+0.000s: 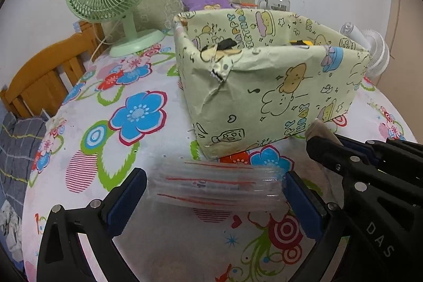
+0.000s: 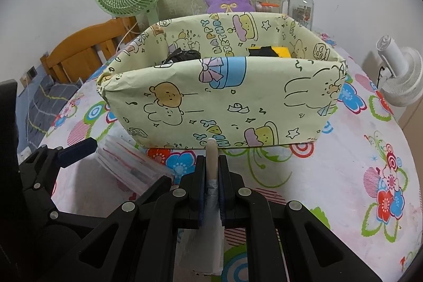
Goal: Organize soft objects
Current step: 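Grasp the clear plastic pouch with the left gripper while the right gripper holds the white roll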
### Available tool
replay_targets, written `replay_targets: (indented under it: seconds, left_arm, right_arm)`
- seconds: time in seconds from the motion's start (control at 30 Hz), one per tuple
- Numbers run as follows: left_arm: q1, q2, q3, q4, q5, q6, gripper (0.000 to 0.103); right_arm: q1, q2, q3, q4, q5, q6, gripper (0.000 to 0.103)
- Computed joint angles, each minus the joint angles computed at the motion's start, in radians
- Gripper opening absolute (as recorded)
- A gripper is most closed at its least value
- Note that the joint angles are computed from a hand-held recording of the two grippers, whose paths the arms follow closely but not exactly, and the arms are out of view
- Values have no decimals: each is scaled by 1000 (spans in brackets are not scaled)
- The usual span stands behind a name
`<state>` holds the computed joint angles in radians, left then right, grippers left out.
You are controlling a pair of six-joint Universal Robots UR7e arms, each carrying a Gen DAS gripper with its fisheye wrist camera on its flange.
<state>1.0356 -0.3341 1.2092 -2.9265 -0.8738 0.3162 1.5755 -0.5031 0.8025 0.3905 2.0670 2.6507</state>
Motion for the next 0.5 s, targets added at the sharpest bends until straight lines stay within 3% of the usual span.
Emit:
replay_targets:
  seconds: [0.5]
  left_arm:
    - [13, 6, -32, 110, -16, -46, 103]
  right_arm:
    - [-9, 30, -47, 37, -1, 13, 11]
